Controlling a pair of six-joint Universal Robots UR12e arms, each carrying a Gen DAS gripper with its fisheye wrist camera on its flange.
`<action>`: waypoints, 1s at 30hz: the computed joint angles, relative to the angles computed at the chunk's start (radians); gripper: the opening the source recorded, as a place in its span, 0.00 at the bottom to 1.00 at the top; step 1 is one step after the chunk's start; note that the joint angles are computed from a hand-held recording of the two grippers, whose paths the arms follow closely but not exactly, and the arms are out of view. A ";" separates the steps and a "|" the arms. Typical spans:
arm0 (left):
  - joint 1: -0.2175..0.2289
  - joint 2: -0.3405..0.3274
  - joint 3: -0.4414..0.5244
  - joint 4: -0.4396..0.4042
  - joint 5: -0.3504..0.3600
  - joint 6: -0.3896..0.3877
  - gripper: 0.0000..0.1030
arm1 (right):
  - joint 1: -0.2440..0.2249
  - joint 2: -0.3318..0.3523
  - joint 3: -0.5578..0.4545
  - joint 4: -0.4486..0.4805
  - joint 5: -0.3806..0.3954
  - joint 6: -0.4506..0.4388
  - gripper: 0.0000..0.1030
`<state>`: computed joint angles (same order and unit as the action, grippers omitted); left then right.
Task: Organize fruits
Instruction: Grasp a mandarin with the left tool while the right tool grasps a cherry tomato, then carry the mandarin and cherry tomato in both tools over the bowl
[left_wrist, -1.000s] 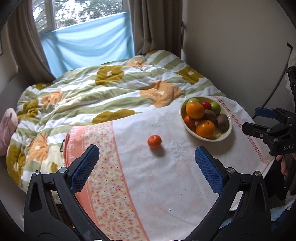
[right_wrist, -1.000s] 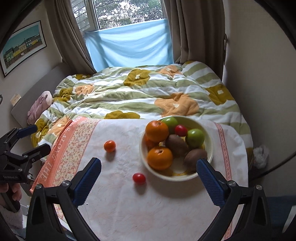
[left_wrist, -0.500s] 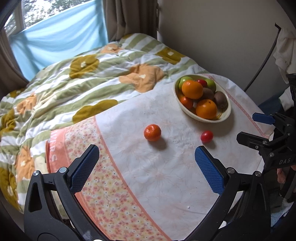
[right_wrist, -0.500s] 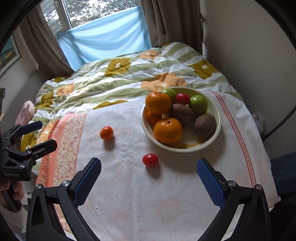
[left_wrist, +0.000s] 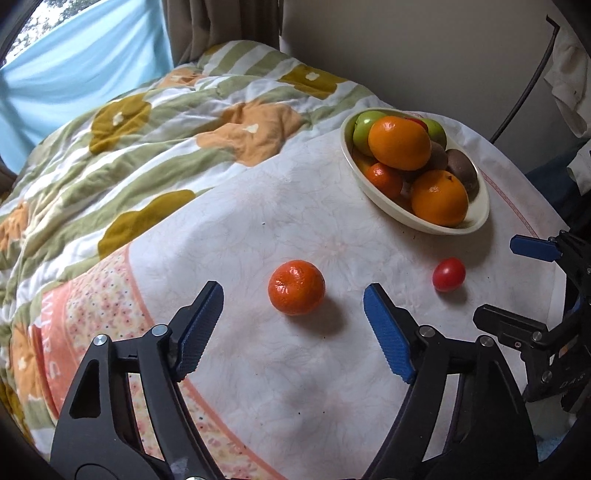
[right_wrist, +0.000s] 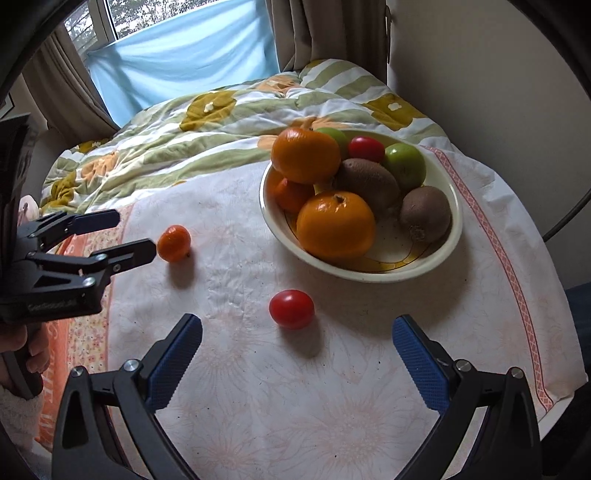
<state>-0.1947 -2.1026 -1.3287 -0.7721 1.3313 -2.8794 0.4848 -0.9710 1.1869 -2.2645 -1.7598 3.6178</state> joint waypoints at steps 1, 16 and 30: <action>-0.001 -0.006 0.003 -0.002 0.001 0.001 0.76 | -0.001 0.003 -0.001 0.002 0.004 0.000 1.00; -0.005 -0.044 0.026 -0.020 -0.005 0.000 0.42 | -0.017 0.019 0.007 0.003 0.050 -0.001 0.78; -0.009 -0.034 0.015 -0.016 0.028 -0.021 0.41 | -0.027 0.034 -0.002 -0.013 0.089 -0.023 0.34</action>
